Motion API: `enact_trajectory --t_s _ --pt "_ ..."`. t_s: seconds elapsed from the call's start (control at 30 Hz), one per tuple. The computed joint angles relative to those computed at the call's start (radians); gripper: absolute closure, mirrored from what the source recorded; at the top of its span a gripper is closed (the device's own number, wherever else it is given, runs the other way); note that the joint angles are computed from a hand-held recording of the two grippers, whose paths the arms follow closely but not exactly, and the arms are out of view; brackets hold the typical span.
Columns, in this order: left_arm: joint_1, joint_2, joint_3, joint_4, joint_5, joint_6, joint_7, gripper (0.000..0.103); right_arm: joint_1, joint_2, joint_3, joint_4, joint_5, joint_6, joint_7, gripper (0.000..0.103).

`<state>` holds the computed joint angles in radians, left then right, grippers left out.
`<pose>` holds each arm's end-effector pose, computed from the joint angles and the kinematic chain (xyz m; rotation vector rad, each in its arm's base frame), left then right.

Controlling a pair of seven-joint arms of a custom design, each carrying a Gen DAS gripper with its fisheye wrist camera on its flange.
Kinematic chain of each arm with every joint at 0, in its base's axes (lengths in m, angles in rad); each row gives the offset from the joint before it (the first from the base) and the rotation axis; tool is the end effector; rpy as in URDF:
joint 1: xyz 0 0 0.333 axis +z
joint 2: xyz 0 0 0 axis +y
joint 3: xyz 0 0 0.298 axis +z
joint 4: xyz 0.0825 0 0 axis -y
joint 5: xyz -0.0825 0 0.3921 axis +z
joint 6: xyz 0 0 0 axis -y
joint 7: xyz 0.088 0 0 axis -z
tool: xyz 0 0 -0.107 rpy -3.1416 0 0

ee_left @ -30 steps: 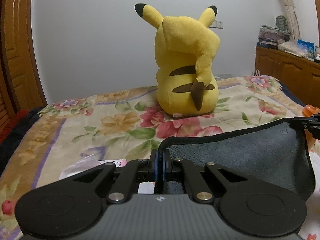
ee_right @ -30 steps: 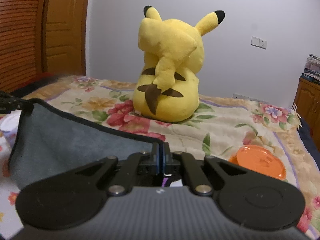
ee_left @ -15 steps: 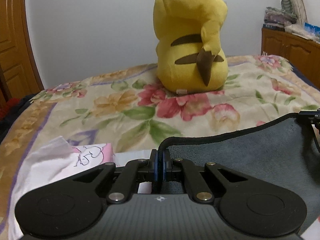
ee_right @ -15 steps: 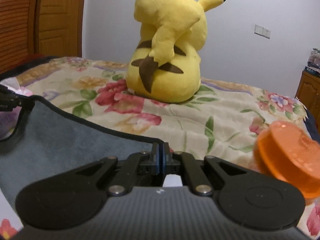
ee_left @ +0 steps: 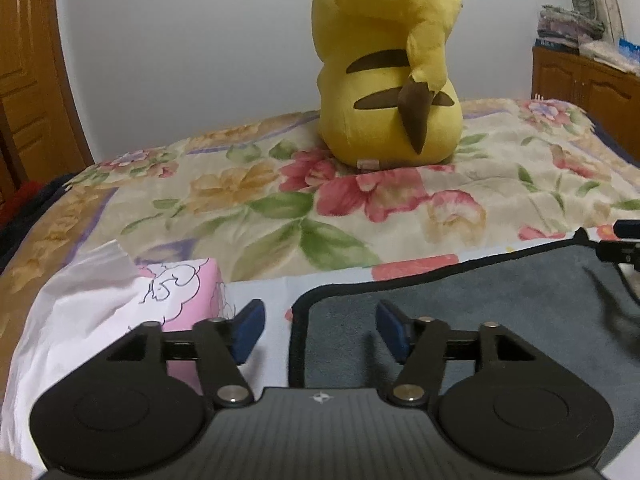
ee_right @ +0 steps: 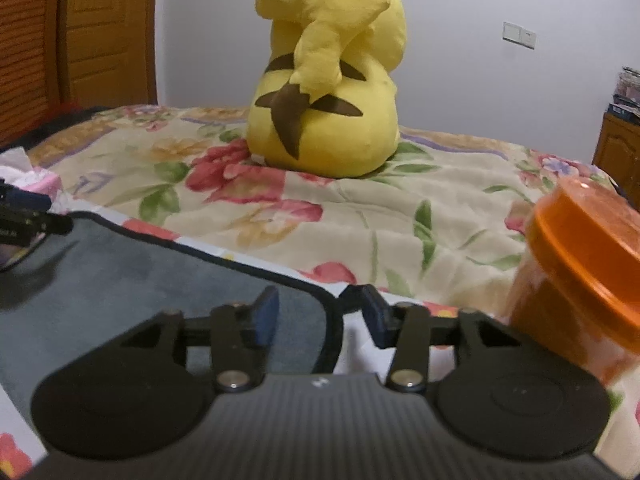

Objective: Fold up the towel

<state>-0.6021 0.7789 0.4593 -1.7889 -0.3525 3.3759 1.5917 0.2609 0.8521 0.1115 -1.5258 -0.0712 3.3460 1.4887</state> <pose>0.6838 -0.1126 0.2432 -1.5965 1.6776 -0.7129 0.7014 0.2588 0.2558 -1.9055 1.1961 -0.6743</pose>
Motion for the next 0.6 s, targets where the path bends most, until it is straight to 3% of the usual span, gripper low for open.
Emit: enact_trajectory --t_s 0.13,0.27,0.37,0.43,0.6 --pt "0.034 -0.085 -0.071 -0.085 -0.006 0.051 0.007 0.019 -0.008 -0.062 0.014 -0.093 0.011 0.032 0.02 0.049" --pt "-0.008 -0.156 -0.067 -0.167 -0.06 0.068 0.075 0.018 -0.018 -0.141 0.027 -0.204 0.012 0.066 0.047 0.044" --pt "-0.022 -0.226 -0.081 -0.24 -0.098 0.085 0.119 0.016 0.0 -0.207 0.01 -0.285 0.026 0.082 0.071 0.026" --pt "-0.03 -0.274 -0.091 -0.291 -0.119 0.098 0.156 0.014 -0.022 -0.245 0.034 -0.337 0.011 0.102 0.087 0.016" --pt "-0.076 -0.378 -0.089 -0.398 -0.208 0.12 0.261 0.007 -0.006 -0.342 0.017 -0.45 0.0 0.134 0.107 0.0"
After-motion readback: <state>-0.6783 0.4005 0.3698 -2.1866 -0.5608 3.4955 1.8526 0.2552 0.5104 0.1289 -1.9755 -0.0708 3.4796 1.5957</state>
